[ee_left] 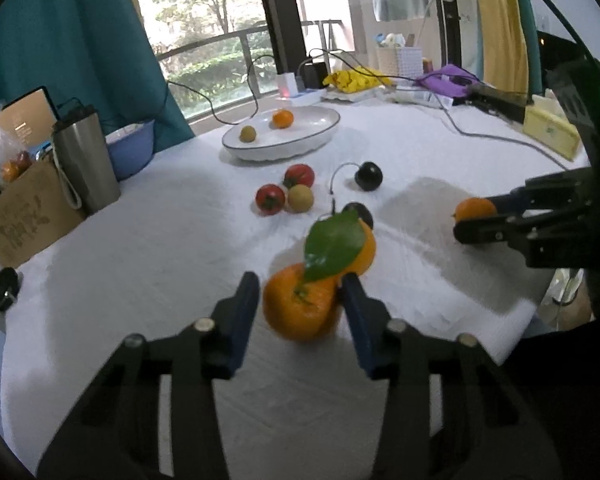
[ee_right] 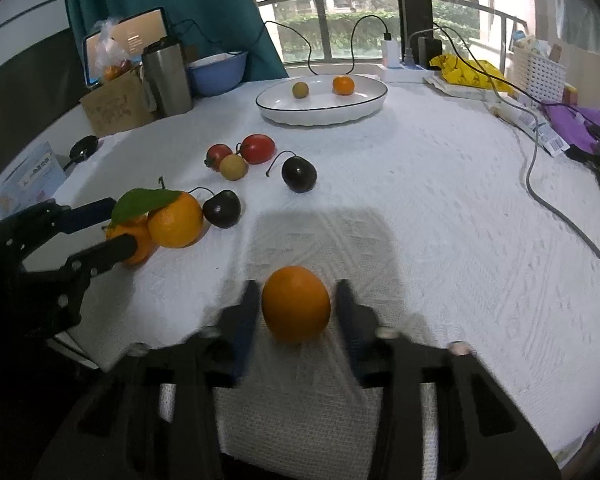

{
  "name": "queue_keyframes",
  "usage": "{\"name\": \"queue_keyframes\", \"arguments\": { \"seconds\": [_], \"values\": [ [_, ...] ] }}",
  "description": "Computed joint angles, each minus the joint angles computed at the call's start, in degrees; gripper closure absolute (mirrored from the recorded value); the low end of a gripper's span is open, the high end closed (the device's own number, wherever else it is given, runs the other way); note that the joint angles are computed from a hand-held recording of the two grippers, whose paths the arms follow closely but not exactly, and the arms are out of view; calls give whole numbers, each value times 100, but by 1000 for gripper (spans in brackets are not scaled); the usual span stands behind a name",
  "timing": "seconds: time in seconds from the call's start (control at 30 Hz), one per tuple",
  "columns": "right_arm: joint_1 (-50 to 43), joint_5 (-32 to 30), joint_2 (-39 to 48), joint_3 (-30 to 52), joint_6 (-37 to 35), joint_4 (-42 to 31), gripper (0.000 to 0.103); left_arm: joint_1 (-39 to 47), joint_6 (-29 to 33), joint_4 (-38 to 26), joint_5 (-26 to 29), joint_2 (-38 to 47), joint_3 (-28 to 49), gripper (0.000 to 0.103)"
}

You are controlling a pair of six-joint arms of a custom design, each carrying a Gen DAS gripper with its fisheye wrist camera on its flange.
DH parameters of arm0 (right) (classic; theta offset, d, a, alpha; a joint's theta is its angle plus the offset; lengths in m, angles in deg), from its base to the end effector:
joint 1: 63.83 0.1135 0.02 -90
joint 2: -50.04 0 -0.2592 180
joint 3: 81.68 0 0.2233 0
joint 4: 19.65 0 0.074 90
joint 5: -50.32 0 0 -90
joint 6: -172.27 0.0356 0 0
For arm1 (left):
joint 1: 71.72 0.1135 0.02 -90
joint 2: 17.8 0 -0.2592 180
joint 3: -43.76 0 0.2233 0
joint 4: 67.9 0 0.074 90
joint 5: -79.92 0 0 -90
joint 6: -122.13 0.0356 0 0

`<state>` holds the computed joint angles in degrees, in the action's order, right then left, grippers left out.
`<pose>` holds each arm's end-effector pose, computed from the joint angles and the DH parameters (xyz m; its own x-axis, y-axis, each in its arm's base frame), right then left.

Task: Organize fruits
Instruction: 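Grasp a leafy orange with the left gripper while the right gripper grasps another orange, then carry both oranges over the white plate with both grippers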

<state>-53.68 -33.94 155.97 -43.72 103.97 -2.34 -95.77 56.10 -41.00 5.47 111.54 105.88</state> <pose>0.2411 0.0395 0.0711 -0.7491 0.2396 -0.6176 0.1766 0.9708 0.1625 0.3188 -0.1527 0.0380 -0.3046 0.5645 -0.7672 0.7694 0.6206 0.1512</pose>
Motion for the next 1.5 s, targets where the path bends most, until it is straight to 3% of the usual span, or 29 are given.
{"name": "queue_keyframes", "arguments": {
  "seconds": [0.43, 0.83, 0.97, 1.5],
  "values": [
    [-46, -120, 24, 98, -146, -59, 68, 12, -128, -225, 108, 83, 197, 58],
    [-179, -168, 13, 204, -283, -137, 68, 239, -347, -911, 615, 294, 753, 56],
    [-237, -187, 10, 240, -311, -185, 69, 261, -342, -871, 677, 310, 740, 57],
    [-668, -332, -268, 658, -713, -556, 69, 355, -811, -1535, 1198, -124, 1050, 58]
  ]
}}
